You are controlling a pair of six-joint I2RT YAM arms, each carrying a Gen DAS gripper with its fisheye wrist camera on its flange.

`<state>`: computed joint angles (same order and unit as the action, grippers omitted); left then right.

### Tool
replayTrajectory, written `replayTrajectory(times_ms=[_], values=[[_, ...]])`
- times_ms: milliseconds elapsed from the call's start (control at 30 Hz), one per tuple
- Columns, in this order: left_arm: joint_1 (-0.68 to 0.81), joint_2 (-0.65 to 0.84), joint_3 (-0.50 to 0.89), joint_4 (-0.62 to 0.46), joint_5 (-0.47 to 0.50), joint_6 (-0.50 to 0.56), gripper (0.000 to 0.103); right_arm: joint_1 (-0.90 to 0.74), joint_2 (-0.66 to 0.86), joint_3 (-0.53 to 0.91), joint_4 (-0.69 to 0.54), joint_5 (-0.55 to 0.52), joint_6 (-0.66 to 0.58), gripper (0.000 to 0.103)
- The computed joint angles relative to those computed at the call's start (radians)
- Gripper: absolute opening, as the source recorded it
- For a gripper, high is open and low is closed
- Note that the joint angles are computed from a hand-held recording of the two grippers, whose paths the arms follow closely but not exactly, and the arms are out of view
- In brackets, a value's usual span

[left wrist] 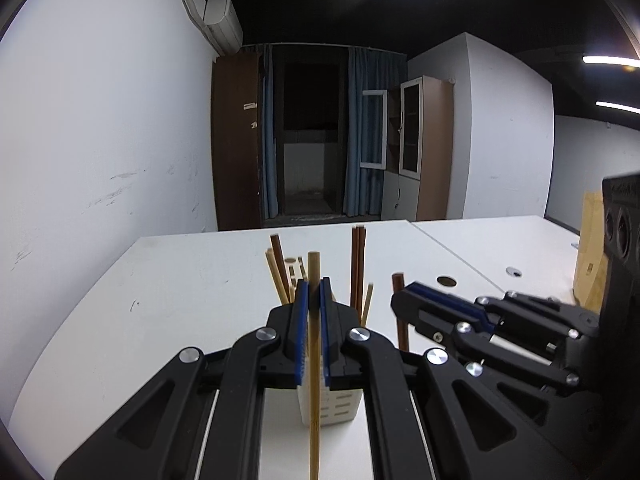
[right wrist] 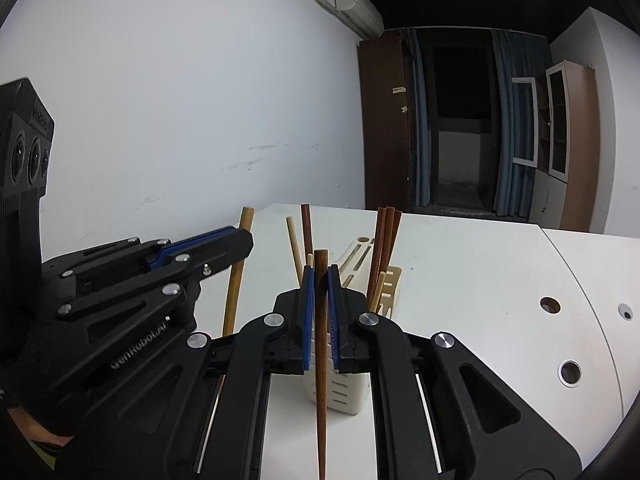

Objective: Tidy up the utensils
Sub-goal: 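Lift both chopsticks upright and carry them over the cream holder, then lower both held chopsticks down into the holder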

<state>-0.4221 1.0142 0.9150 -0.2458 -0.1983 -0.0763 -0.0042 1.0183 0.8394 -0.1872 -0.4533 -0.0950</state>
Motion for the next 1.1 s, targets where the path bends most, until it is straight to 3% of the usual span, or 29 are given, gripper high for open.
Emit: replayTrajectory(times_ms=[667, 1100], values=[[0.092, 0.036, 0.018, 0.167, 0.09, 0.003, 0.006, -0.032, 0.074, 0.016, 0.151, -0.029, 0.037, 0.006], [0.136, 0.044, -0.036, 0.413, 0.155, -0.047, 0.006, -0.107, 0.072, -0.012, 0.387, -0.16, 0.177, 0.006]])
